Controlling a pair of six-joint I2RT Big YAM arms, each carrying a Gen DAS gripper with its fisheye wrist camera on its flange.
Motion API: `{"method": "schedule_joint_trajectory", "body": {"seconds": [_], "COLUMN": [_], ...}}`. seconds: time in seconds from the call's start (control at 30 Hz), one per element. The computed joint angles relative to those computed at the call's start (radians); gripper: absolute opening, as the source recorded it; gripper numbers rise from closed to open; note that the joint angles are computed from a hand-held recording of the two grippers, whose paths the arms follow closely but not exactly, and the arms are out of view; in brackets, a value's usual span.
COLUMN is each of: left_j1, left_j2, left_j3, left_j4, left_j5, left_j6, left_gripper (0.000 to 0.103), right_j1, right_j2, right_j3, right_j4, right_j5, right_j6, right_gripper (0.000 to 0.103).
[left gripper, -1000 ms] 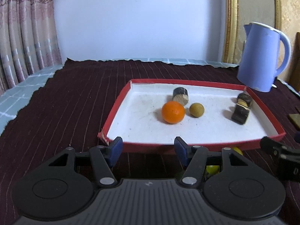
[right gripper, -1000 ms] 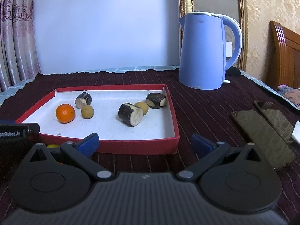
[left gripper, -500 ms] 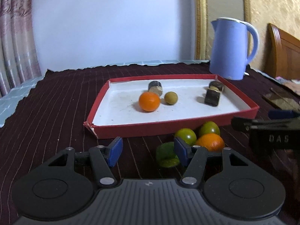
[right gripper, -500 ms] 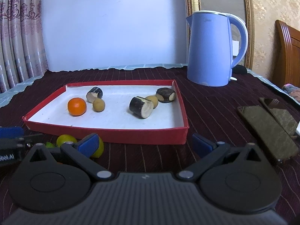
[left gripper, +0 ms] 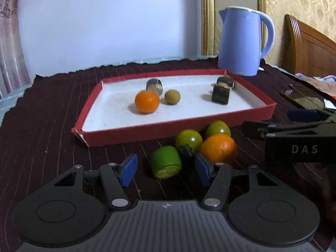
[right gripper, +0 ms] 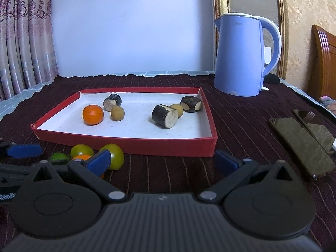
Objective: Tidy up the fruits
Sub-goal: 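Grasp the cut green lime with the left tool, then grasp the large orange with the right tool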
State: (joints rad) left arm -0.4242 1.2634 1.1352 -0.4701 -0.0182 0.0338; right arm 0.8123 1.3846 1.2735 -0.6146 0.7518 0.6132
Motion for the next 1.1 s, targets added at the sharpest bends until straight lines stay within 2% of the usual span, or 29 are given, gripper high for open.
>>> {"method": "schedule_joint_trajectory", "body": {"seconds": [0.13, 0.2, 0.3, 0.37, 0.4, 0.53, 0.7, 0.8, 0.87, 0.93, 1.1], "left_j1": [0.008, 0.013, 0.011, 0.014, 0.014, 0.011, 0.003, 0.011, 0.025, 0.033, 0.041], "left_j2": [0.034, 0.043, 0.049, 0.046, 0.044, 0.034, 0.004, -0.001, 0.003, 0.010, 0.015], "left_j3": [0.032, 0.040, 0.041, 0.038, 0.035, 0.024, -0.005, -0.008, -0.003, 0.006, 0.009], "left_j4": [-0.041, -0.037, -0.026, -0.021, -0.016, 0.001, 0.044, 0.043, 0.029, 0.012, 0.001], "left_j5": [0.016, 0.017, -0.001, 0.016, 0.025, 0.002, -0.100, -0.123, -0.113, -0.107, -0.092], "left_j6": [-0.018, -0.035, -0.044, -0.043, -0.039, -0.047, -0.051, -0.052, -0.070, -0.086, -0.099], "left_gripper": [0.059, 0.057, 0.045, 0.035, 0.033, 0.032, 0.032, 0.032, 0.032, 0.032, 0.032], "right_j1": [0.000, -0.001, -0.003, -0.001, 0.001, 0.024, 0.047, 0.050, 0.048, 0.050, 0.054], "right_j2": [-0.003, -0.007, -0.019, -0.019, -0.017, 0.003, 0.007, -0.010, -0.018, -0.017, 0.031], "right_j3": [-0.005, -0.010, -0.027, -0.028, -0.025, -0.004, -0.001, -0.014, -0.019, -0.018, 0.034], "right_j4": [0.004, 0.012, 0.043, 0.045, 0.040, 0.013, 0.017, 0.047, 0.064, 0.080, 0.042], "right_j5": [-0.004, -0.008, -0.033, -0.030, -0.027, 0.009, 0.031, -0.022, -0.071, -0.110, -0.149], "right_j6": [0.001, 0.005, 0.003, 0.002, -0.002, -0.046, -0.111, -0.133, -0.140, -0.157, -0.195], "right_gripper": [0.103, 0.103, 0.103, 0.103, 0.103, 0.103, 0.103, 0.099, 0.093, 0.091, 0.082]}}
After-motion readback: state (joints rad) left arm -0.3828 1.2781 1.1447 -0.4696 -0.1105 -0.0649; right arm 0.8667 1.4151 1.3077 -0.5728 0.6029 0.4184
